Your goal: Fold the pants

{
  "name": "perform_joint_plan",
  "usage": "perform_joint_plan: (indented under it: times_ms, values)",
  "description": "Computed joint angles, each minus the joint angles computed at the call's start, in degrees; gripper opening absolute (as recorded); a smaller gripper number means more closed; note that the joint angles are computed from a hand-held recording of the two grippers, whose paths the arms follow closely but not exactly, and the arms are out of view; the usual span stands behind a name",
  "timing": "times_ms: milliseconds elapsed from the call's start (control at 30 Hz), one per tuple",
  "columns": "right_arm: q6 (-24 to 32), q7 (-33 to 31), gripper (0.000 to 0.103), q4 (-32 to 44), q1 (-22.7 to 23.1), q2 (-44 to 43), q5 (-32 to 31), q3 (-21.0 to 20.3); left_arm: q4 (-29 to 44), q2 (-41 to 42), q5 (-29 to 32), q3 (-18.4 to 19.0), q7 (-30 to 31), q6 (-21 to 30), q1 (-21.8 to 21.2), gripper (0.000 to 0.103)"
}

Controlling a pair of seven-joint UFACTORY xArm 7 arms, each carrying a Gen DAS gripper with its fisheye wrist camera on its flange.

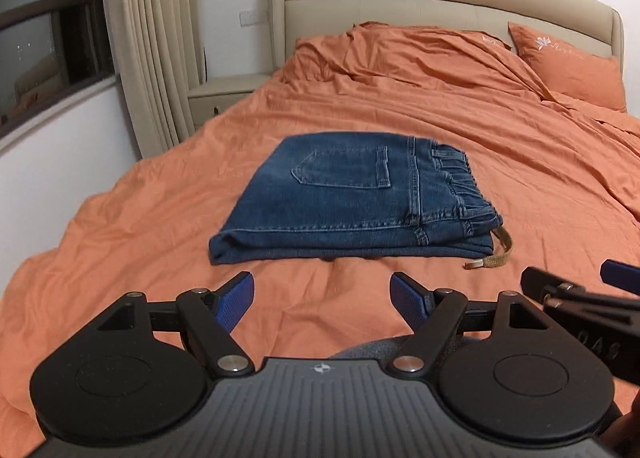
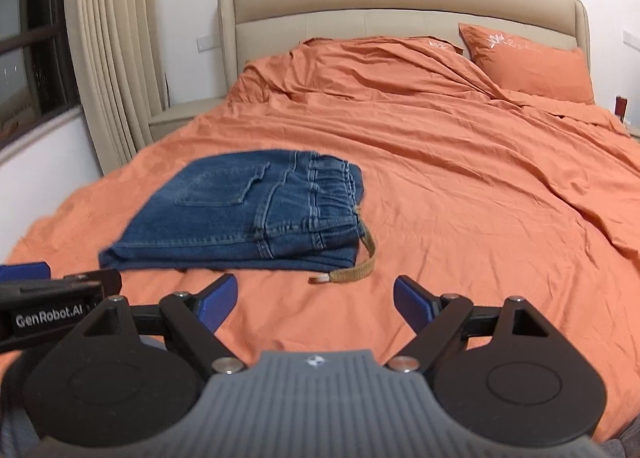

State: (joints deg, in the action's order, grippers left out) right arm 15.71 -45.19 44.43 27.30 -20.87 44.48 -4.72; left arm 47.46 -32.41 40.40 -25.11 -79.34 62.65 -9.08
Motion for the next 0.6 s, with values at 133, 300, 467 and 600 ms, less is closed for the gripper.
perform_joint_plan:
  times_ms: [133,300,467,600]
  values:
    - [-2.3,-1.1,0.082,-0.5,1.0,0.9,1.1,0.0,-0.8,-0.4,-0.7,0.7,-0.3,-1.3,-0.2,0.09]
    - [-1.7,-0.1,0.082,-0.4,0.3,1.4,0.7,0.4,-0.8,-0.5,-0.7,0.2,-0.5,-1.1,0.2,0.09]
    - [-1.9,0.0,0.082,-0.6,0.5,1.0,1.1,0.2,-0.8,-0.6,-0.7,0.1,-0.4,-0.9,0.2,0.09]
    - [-2.0,-0.3,0.082,-0.9,0.7,0.6,1.1,0.0,-0.7,-0.7,-0.5,0.3,-0.2,-0.9,0.5,0.09]
